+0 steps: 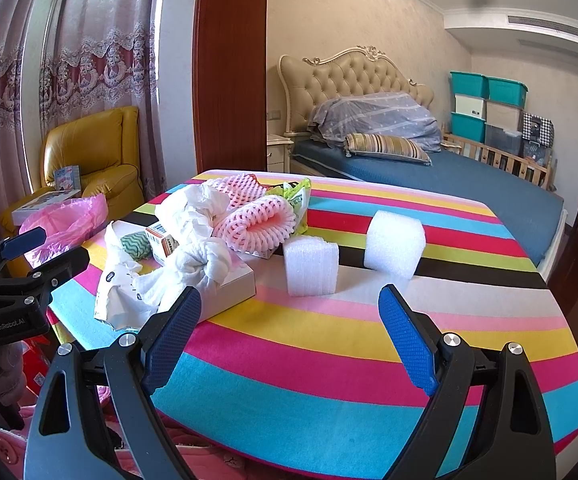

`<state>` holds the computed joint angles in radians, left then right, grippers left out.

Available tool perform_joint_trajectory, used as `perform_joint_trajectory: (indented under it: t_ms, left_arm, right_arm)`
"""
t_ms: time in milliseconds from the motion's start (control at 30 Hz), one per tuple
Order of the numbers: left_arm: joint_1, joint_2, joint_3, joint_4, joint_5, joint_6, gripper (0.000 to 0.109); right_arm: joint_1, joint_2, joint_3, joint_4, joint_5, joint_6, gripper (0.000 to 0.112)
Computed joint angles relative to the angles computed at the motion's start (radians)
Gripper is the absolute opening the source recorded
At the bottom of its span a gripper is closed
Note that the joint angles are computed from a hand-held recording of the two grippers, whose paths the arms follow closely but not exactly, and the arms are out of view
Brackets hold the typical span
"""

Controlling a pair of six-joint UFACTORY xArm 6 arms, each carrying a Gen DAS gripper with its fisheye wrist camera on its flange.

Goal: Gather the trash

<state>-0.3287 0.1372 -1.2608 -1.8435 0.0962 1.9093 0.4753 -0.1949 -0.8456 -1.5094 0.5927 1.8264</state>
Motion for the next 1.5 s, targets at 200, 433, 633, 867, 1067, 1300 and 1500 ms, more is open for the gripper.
perform_joint_trajectory:
  t_ms: [200,433,633,867,1067,1300,1500]
  left_arm:
    - [-0.005,0.004,-0.002,0.036,-0.016,-0.042,0.099]
    - [-0.011,0.011,-0.009,0.055,-0.042,-0.072,0.099]
    - [-0.012,0.013,-0.009,0.061,-0.038,-0.075,0.099]
    - [-0.004,0.023,0.007,0.223,0.008,-0.230,0.098]
    - [-0.012,0.039,-0.006,0.314,0.028,-0.268,0.098]
    - [-0.032,0.070,-0.034,0.400,0.087,-0.229,0.097]
    - [-0.049,0.122,-0.071,0.574,0.122,-0.360,0.088]
  right_arm:
    - [-0.006,0.007,0.005,0.010,-0.015,0.020,0.085]
    - [-0.018,0.018,-0.002,0.034,-0.016,-0.001,0.085]
    - [-0.039,0.041,-0.023,0.038,-0.025,-0.034,0.085]
    - [-0.096,0.099,-0.064,0.041,-0.066,-0.071,0.085]
    - [-0.193,0.192,-0.135,0.097,-0.199,-0.132,0.085]
    - [-0.266,0.350,-0.270,0.385,-0.324,-0.470,0.076]
    - [-0.286,0.414,-0.295,0.760,-0.406,-0.833,0.051]
